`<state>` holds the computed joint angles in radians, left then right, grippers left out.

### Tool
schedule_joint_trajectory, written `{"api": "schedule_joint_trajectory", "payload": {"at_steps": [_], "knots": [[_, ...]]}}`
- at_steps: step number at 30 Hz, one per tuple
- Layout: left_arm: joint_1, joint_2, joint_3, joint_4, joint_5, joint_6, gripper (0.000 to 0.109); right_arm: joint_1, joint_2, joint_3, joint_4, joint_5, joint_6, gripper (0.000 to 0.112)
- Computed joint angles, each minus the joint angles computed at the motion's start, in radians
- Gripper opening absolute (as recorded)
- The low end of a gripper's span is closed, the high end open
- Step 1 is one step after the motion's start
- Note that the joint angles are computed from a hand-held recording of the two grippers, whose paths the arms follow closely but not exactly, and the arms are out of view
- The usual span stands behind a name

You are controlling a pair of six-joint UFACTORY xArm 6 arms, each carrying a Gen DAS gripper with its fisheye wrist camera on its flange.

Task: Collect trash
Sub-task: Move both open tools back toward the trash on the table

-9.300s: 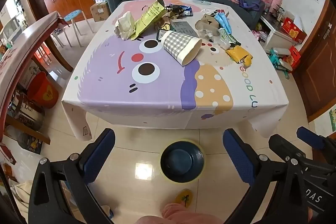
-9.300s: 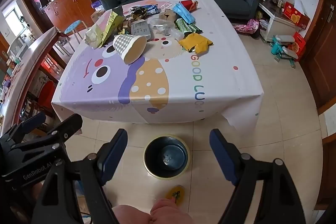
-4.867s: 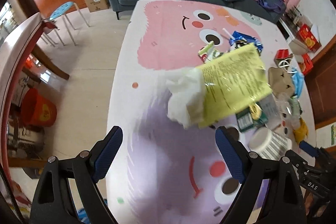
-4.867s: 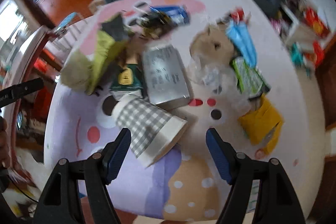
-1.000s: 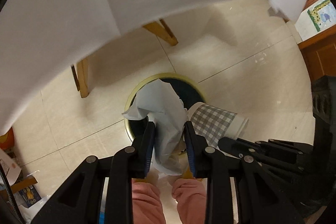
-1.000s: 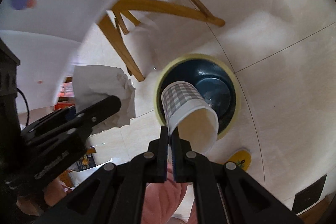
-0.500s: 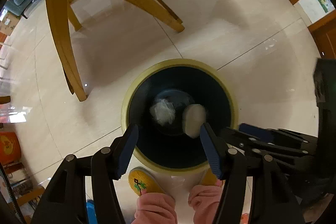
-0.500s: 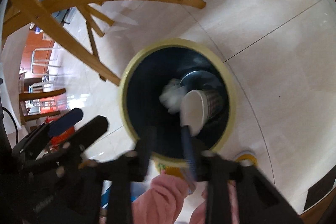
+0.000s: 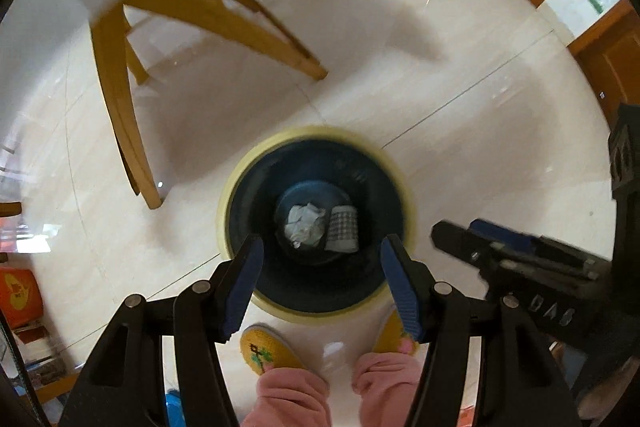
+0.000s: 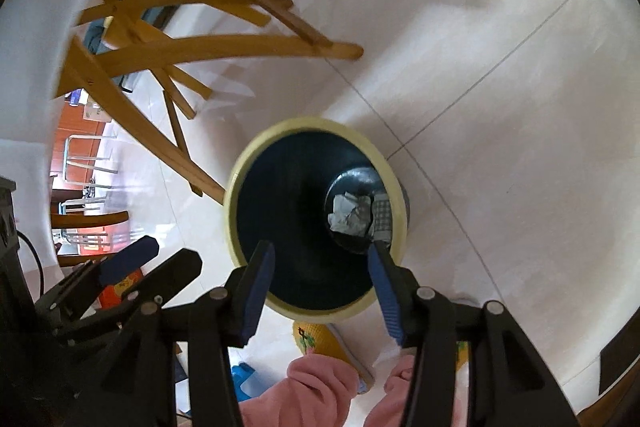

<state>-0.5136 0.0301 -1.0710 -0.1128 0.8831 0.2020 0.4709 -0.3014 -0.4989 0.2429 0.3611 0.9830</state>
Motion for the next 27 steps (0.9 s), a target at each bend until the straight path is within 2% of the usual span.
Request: {"api": "schedule_joint_trajectory", "payload": {"at_steps": [5,14,19,22,27], "knots": [[0.006,-0.082,-0.035,-0.048,0.042,0.028,0.057,-0.007,-0.131,-0.046,-0.177,0.165,0.155,0.05],[0.048,-0.14,-0.319,-0.09,0.36,0.134,0.058,0.037,-0.226,-0.321,-0.375,0.544,0.281,0.05],[0.091,-0.106,-0.535,-0.098,0.503,0.197,0.058,0.09,-0.162,-0.562,-0.452,0.716,0.303,0.05],[0.14,-0.034,-0.725,-0.127,0.594,0.202,0.058,0.119,-0.082,-0.749,-0.5,0.822,0.277,0.05],[0.225,0.122,-1.077,-0.172,0.699,0.191,0.058,0.155,0.075,-1.046,-0.575,0.93,0.219,0.05]]}}
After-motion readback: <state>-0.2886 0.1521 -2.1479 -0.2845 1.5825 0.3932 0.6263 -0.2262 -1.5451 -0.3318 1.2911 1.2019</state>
